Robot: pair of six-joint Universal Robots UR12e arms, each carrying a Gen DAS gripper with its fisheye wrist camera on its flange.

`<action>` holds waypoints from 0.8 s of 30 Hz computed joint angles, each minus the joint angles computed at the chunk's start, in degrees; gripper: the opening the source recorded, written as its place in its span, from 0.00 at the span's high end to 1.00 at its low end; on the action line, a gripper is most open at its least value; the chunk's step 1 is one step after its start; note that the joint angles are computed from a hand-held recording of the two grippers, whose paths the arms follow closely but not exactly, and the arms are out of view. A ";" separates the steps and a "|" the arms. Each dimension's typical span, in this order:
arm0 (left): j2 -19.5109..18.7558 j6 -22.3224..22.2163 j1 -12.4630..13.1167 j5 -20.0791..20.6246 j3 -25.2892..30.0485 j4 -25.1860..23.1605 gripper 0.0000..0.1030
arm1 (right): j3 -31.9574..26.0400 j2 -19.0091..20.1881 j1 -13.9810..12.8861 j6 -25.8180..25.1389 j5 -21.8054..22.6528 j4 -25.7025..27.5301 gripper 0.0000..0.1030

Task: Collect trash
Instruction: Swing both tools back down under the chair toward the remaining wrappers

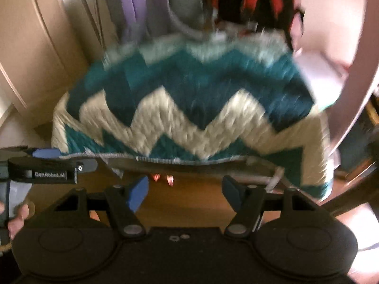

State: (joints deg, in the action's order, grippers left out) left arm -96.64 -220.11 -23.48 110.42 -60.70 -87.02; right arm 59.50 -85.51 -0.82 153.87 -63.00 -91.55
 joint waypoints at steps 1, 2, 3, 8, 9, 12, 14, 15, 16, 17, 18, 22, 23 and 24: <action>0.29 0.04 0.12 0.52 -1.52 0.21 0.00 | 1.22 0.23 0.55 0.53 -0.03 -0.53 0.34; 0.27 0.45 0.07 1.17 -2.53 0.16 0.00 | 2.31 0.34 0.88 1.10 -0.03 -0.57 0.34; 0.23 1.33 0.24 1.30 -3.62 -0.09 0.00 | 3.10 0.76 1.29 2.13 0.15 -0.49 0.34; 0.09 3.32 2.21 -0.97 -8.20 -0.13 0.00 | 7.11 3.09 3.10 10.23 0.28 -2.25 0.34; 0.29 3.85 2.75 -1.82 -9.46 0.88 0.00 | 7.77 3.58 3.40 11.20 0.51 -2.20 0.34; 0.36 7.06 4.00 -3.57 -12.76 3.90 0.00 | 9.48 5.19 4.29 11.90 1.67 -2.39 0.34; 0.22 9.53 4.50 -3.88 -14.89 6.04 0.00 | 10.55 6.10 4.76 11.68 1.89 -2.94 0.34; 0.09 10.53 4.88 -4.51 -15.93 6.88 0.00 | 11.14 6.56 4.86 12.05 2.08 -3.37 0.34; -0.19 11.53 5.11 -4.86 -16.65 7.33 0.01 | 11.57 7.09 4.92 12.76 2.19 -3.42 0.34; -0.41 12.71 5.24 -4.66 -17.56 8.12 0.01 | 11.80 7.62 4.94 13.70 2.32 -3.14 0.34; -0.63 14.16 5.35 -4.45 -18.57 9.41 0.01 | 12.16 8.10 4.82 14.55 2.92 -2.65 0.34; -1.12 15.99 5.66 -2.92 -22.11 14.38 0.01 | 14.61 8.95 4.20 17.30 6.01 -3.04 0.34; -1.30 16.17 5.93 -3.35 -22.66 15.05 0.03 | 15.21 9.12 4.01 17.85 7.07 -3.04 0.34; -1.40 16.59 6.11 -3.75 -23.35 15.91 0.06 | 15.67 9.34 3.96 18.44 7.57 -3.20 0.34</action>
